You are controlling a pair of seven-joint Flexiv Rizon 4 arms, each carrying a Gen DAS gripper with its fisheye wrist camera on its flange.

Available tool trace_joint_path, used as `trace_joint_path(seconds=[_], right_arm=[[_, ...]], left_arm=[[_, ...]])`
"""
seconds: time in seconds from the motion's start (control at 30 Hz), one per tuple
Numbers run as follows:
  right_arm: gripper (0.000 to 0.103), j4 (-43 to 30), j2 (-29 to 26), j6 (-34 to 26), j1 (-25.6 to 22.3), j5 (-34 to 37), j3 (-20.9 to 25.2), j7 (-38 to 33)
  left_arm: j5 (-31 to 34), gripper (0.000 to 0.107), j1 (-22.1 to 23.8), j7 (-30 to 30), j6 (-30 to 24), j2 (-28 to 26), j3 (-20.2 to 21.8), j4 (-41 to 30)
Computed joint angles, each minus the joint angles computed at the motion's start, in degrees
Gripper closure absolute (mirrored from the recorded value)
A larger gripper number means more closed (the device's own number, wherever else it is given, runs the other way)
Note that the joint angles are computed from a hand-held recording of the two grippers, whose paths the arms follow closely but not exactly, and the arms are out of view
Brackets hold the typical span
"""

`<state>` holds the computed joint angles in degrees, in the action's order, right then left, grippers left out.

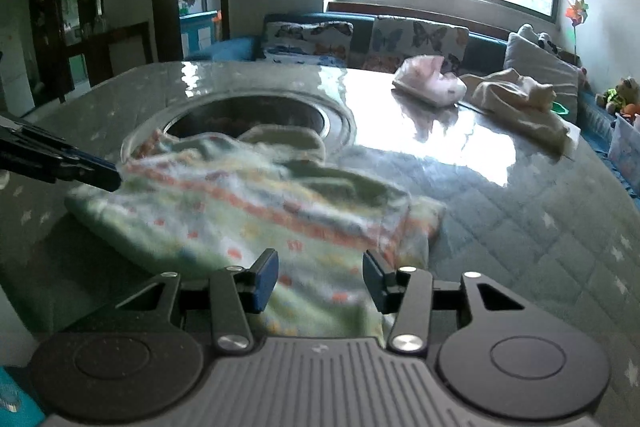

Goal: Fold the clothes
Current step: 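Press the folded shirt flat with both open grippers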

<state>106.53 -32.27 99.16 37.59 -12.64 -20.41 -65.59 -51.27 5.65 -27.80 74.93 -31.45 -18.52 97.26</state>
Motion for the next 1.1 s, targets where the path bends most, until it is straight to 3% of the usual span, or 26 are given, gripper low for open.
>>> trace_joint_path(seconds=[0.27, 0.43, 0.6, 0.8, 0.97, 1.1], right_arm=[[0.056, -9.98, -4.98, -4.30, -12.21, -2.08, 13.12, 0.33], [0.056, -11.09, -5.74, -5.73, -11.56, -3.83, 10.33, 2.36], [0.055, -14.28, -7.51, -6.13, -13.21, -4.72, 10.99, 3.71], [0.052, -15.38, -8.55, -7.62, -13.49, -6.20, 10.31, 5.25], [0.045, -13.92, -7.49, -5.03, -12.12, -6.43, 9.09, 6.04], [0.039, -13.42, -6.93, -4.59, -14.08, -6.42, 13.99, 4.16]], left_arm=[[11.37, 0.086, -3.18, -15.15, -4.17, -8.08, 6.95, -12.74], [17.69, 0.086, -3.04, -22.07, -6.37, -10.64, 9.07, -16.83], [19.41, 0.086, -1.46, -22.39, -5.36, -10.82, 6.65, -16.86], [21.78, 0.085, -1.54, -25.20, -6.50, -11.65, 7.43, -18.33], [22.19, 0.070, -1.42, -25.52, -6.18, -10.88, 6.79, -17.48], [22.85, 0.059, -2.09, -27.02, -6.31, -10.00, 7.50, -16.54]])
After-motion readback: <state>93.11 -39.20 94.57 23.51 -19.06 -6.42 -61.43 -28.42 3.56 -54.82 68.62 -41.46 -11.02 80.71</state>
